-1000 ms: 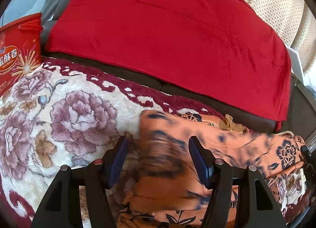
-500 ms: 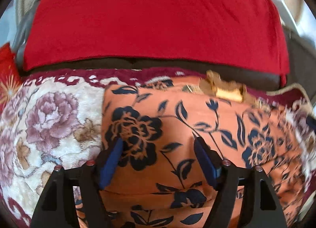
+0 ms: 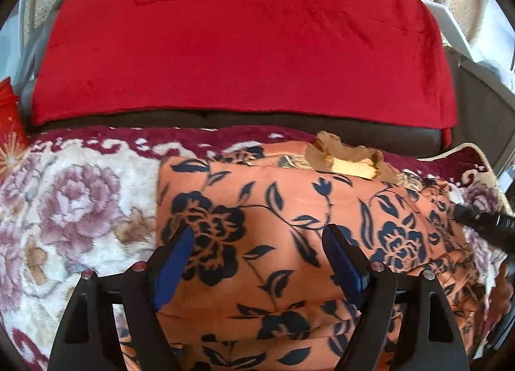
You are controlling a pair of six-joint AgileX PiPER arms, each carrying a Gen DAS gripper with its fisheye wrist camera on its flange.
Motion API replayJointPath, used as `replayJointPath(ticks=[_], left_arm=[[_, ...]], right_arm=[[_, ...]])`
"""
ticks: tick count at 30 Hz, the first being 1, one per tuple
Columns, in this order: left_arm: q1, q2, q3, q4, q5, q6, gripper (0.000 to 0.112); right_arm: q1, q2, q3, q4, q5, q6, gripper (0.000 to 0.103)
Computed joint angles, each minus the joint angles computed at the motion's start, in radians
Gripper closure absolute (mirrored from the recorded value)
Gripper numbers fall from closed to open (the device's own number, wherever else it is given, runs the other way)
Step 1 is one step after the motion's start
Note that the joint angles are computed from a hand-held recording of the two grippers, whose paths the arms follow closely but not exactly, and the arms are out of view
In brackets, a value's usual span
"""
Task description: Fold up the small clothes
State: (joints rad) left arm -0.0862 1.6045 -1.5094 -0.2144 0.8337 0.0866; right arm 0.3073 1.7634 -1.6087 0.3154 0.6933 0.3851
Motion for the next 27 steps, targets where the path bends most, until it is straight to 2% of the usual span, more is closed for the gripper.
replayJointPath(ticks=[1, 3, 4, 5, 6, 8, 9, 10, 11, 13, 14, 15, 16, 18, 20, 22, 24, 26, 27], left_arm=[[-0.006, 0.009, -0.008, -0.007, 0.016, 0.001, 0.03], [-0.037, 0.06, -0.053, 0.037, 0.084, -0.005, 0.03], [-0.063, 0.082, -0.068, 0.09, 0.113, -0.022, 0.029], [-0.087, 0.084, -0.056, 0.138, 0.103, -0.039, 0.029], [-0.092, 0.07, -0.033, 0.147, 0.074, -0.048, 0.028], [-0.092, 0.074, -0.054, 0.148, 0.093, -0.054, 0.027], [-0.091, 0.078, -0.063, 0.142, 0.1, -0.056, 0.027], [-0.091, 0.081, -0.064, 0.14, 0.099, -0.061, 0.026], [-0.091, 0.085, -0.063, 0.141, 0.094, -0.069, 0.025], [-0.095, 0.081, -0.044, 0.15, 0.075, -0.08, 0.019], [-0.105, 0.085, -0.043, 0.166, 0.07, -0.089, 0.018], [-0.107, 0.088, -0.046, 0.172, 0.068, -0.085, 0.015], [-0.118, 0.086, -0.041, 0.187, 0.062, -0.094, 0.012], [-0.133, 0.083, -0.024, 0.218, 0.041, -0.112, 0.01], [-0.137, 0.086, -0.025, 0.228, 0.035, -0.118, 0.01], [-0.137, 0.086, -0.025, 0.229, 0.035, -0.121, 0.009], [-0.137, 0.082, -0.019, 0.232, 0.029, -0.123, 0.009], [-0.14, 0.072, -0.006, 0.24, 0.019, -0.127, 0.009], [-0.141, 0.07, -0.002, 0.243, 0.016, -0.129, 0.009]], right_arm=[[0.003, 0.014, -0.012, 0.071, 0.012, -0.062, 0.085], [0.033, 0.061, -0.078, 0.139, 0.1, -0.137, 0.085], [0.048, 0.104, -0.139, 0.123, 0.176, -0.142, 0.085], [0.078, 0.14, -0.187, 0.066, 0.244, -0.116, 0.084], [0.101, 0.152, -0.214, 0.008, 0.271, -0.088, 0.084], [0.101, 0.141, -0.224, -0.004, 0.274, -0.076, 0.084], [0.092, 0.123, -0.206, 0.006, 0.248, -0.077, 0.084], [0.086, 0.087, -0.163, -0.014, 0.182, -0.058, 0.084], [0.086, 0.063, -0.134, -0.075, 0.129, -0.004, 0.084], [0.079, 0.044, -0.101, -0.211, 0.076, 0.153, 0.082], [0.065, 0.054, -0.101, -0.248, 0.076, 0.208, 0.071], [0.042, 0.082, -0.118, -0.245, 0.105, 0.231, 0.05], [0.02, 0.093, -0.105, -0.202, 0.094, 0.215, 0.049], [-0.006, 0.081, -0.054, -0.119, 0.022, 0.169, 0.048], [0.002, 0.066, -0.067, -0.156, 0.047, 0.182, 0.048], [0.024, 0.035, -0.035, -0.157, -0.022, 0.182, 0.047], [0.045, 0.041, -0.046, -0.112, -0.048, 0.135, 0.047], [0.075, 0.036, -0.051, -0.102, -0.046, 0.105, 0.047], [0.1, 0.05, -0.081, -0.121, -0.016, 0.098, 0.047]])
